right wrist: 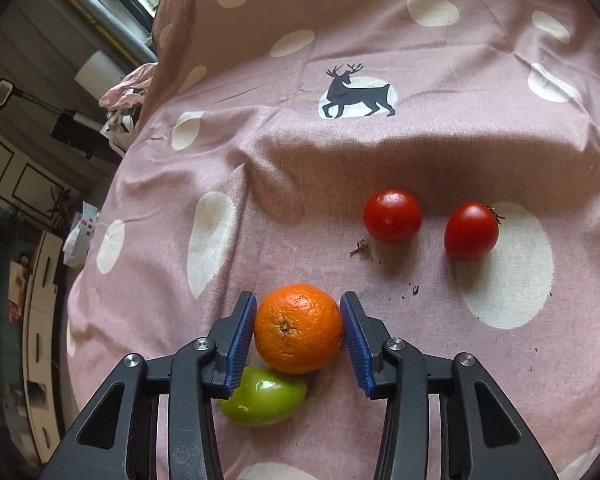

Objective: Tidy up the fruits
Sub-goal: 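Close the right gripper around the second orange, then lift the second orange with the right gripper and carry it to the bowl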

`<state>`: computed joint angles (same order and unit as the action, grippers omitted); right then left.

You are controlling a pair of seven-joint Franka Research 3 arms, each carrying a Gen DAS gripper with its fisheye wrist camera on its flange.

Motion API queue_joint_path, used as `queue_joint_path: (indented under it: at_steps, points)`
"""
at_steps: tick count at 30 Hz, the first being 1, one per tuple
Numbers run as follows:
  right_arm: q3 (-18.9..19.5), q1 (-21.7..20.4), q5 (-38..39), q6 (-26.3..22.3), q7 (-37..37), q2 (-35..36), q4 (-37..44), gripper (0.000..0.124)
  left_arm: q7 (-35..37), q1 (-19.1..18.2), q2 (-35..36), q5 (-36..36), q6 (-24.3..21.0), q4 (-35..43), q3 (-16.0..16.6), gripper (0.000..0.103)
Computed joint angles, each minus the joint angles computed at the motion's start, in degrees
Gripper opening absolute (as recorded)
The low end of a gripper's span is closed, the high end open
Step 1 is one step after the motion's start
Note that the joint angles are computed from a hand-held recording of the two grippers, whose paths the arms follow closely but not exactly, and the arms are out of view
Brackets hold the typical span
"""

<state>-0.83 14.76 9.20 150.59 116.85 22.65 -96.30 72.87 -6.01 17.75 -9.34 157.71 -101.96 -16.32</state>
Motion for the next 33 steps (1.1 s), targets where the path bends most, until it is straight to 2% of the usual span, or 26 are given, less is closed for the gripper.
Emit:
queue_joint_path:
  at_steps: [4,8,13,19,23,28,33]
  points:
    - [0.0,-0.1,-0.2,1.3,-0.5,-3.3,-3.9,0.044,0.0,-0.7,0.0,1.6,-0.1,0.1,0.1,0.056]
    - [-0.6,0.0,-2.6,3.2,-0.4,-10.8,-11.7,0.044,2.5,-0.8,0.3,1.0,-0.4,0.4,-1.0,0.056]
    - [0.7,-1.6,-1.8,1.8,-1.2,-17.4,-19.3,0.043,2.9,-2.7,1.0,3.7,-1.4,1.2,-0.7,0.056]
    - [1.2,-2.6,-1.5,-1.6,-1.0,-15.6,-19.2,0.044,2.8,-4.5,1.4,6.4,-2.2,1.5,-0.1,0.056]
    - [1.6,-3.0,0.6,-1.1,-3.3,-15.7,-19.5,0.044,0.5,-5.9,1.1,10.2,-1.9,1.2,1.1,0.056]
    - [1.5,-3.3,2.0,1.1,-3.9,-18.2,-21.9,0.045,6.6,-2.9,0.2,3.5,-0.7,0.0,-2.9,0.056]
    - [1.5,-4.1,4.0,5.9,-5.1,-22.3,-25.9,0.045,11.8,-2.5,-0.5,-1.0,0.1,-0.7,-4.5,0.056]
